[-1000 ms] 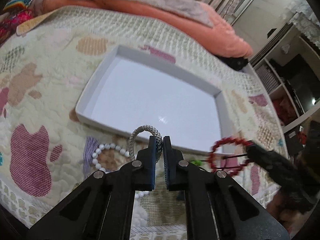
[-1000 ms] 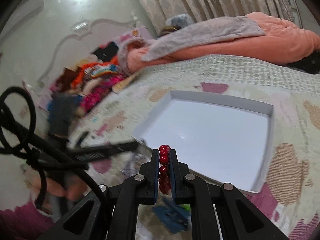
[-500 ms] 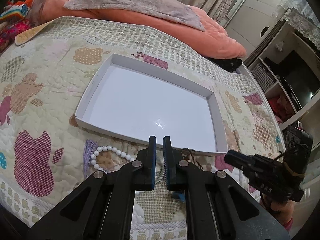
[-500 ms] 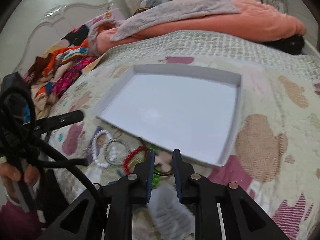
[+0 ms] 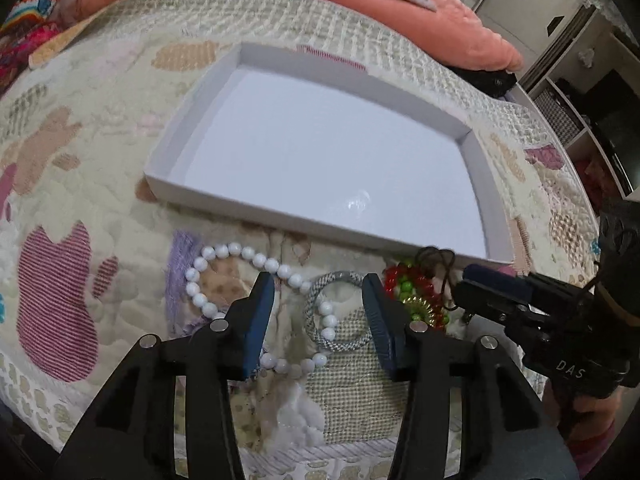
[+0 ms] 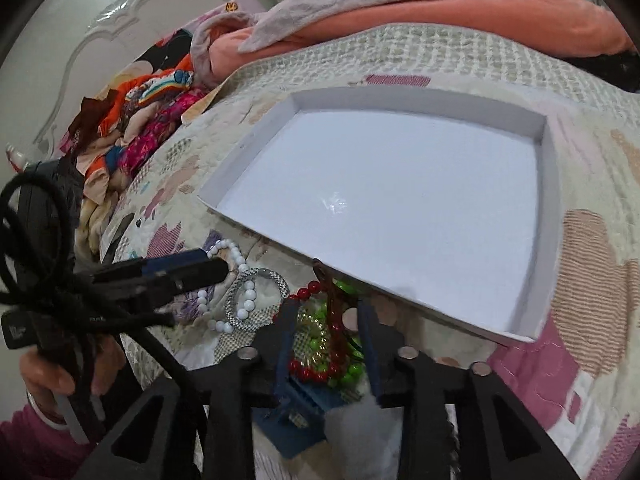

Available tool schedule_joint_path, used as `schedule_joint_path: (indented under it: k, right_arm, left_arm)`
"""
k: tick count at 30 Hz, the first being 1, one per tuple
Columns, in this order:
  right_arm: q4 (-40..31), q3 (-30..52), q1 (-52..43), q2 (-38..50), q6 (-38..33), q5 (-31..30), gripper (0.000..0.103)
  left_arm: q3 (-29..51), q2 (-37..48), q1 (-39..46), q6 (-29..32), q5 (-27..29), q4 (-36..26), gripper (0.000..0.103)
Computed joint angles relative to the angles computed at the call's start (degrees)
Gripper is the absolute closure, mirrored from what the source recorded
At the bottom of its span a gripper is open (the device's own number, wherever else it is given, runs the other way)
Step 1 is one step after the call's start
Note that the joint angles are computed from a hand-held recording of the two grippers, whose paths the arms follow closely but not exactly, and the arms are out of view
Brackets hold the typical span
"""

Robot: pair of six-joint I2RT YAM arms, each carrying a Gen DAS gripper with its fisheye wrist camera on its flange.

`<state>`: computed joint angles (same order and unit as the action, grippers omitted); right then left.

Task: Organize jewelry
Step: 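Carry both held items into the white tray and open both tools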

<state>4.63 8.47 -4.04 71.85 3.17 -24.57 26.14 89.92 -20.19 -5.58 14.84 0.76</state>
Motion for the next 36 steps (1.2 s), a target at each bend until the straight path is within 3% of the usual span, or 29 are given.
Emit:
schedule_joint_path:
  k: [4,6,7,8,9,15,17,19,21,22,23,25,28,30,31,32,34,36]
  right_arm:
    - [8.59,0.07,1.02,7.50,1.62,-1.47,0.073]
    - [10.41,-1.80,1.42,4.82,1.75,-1.27,0.091]
    - [9.74,-2.23,1.01,2.95,1.23,-1.59,0.100]
    - [8.40,-2.55,1.07,0.59,1.09,-1.17,0.101]
    - [5.82,-2.87,1.07,-3.14,0.70,-0.50,0.102]
    - [-18.57,-1.97,-5.42,-31.93,-3.25,-4.41,0.103]
    - [-23.27,-0.39,-7.76,-35.32,-5.01,-6.54,0.103]
    - [-24.39,0.23,-6.56,-35.40,-5.31,-4.50,0.103]
    - [-20.15,-0.41,-3.08,-30.09,-4.59,-2.12,0.102]
    - [-17.57,-0.84,-0.97,-26.97,-3.70,-0.31,0.096]
    - [-15.22,-1.28,0.86,-24.20,-2.81,1.34,0.079]
    - [-6.33,-2.80,3.89,-14.81,-0.64,3.07,0.065]
    - [4.65,-2.73,5.83,-2.11,1.53,5.07,0.065]
    - [11.24,-2.38,6.01,4.84,2.51,5.30,0.078]
    - [14.76,-1.96,5.93,8.79,2.59,5.41,0.100]
    - [16.15,-1.97,5.43,10.24,2.48,5.45,0.100]
    - [14.83,-1.68,3.01,9.27,0.78,2.71,0.100]
    - [7.25,-3.36,0.30,-2.20,-0.43,-0.07,0.100]
  left_arm:
    - [0.30,4.14,-2.68,0.00,-4.23,2.06,0.058]
    - [0.16,6.02,-3.11,0.06,-3.84,3.47,0.060]
    - [0.11,6.86,-3.34,-0.30,-4.23,4.32,0.067]
    - [0.26,7.63,-3.53,-0.54,-4.83,4.85,0.089]
    - [0.70,8.44,-3.24,-0.38,-4.12,4.74,0.094]
    - [-0.43,1.59,0.65,1.10,1.88,1.31,0.097]
    - [-0.83,-2.18,1.74,2.15,2.68,-0.69,0.097]
    - [-0.86,-5.66,2.79,2.74,3.59,-3.13,0.097]
    - [-1.01,-8.48,3.71,3.02,4.32,-4.69,0.097]
    - [-0.74,-8.95,3.54,2.67,4.04,-4.91,0.097]
    - [-0.79,-9.86,3.77,2.54,3.68,-5.11,0.097]
    - [-0.62,-10.55,3.81,2.17,3.02,-5.29,0.097]
    - [-0.49,-10.35,3.94,1.94,2.90,-5.38,0.097]
    - [-0.43,-10.07,4.22,1.90,3.17,-5.38,0.097]
    - [-0.50,-10.25,4.28,1.81,3.34,-5.53,0.097]
    - [-0.58,-10.48,4.49,1.85,3.56,-5.72,0.097]
    - [-0.45,-10.87,5.13,2.29,3.99,-6.20,0.097]
    - [-0.22,-11.59,5.77,2.67,4.24,-6.82,0.097]
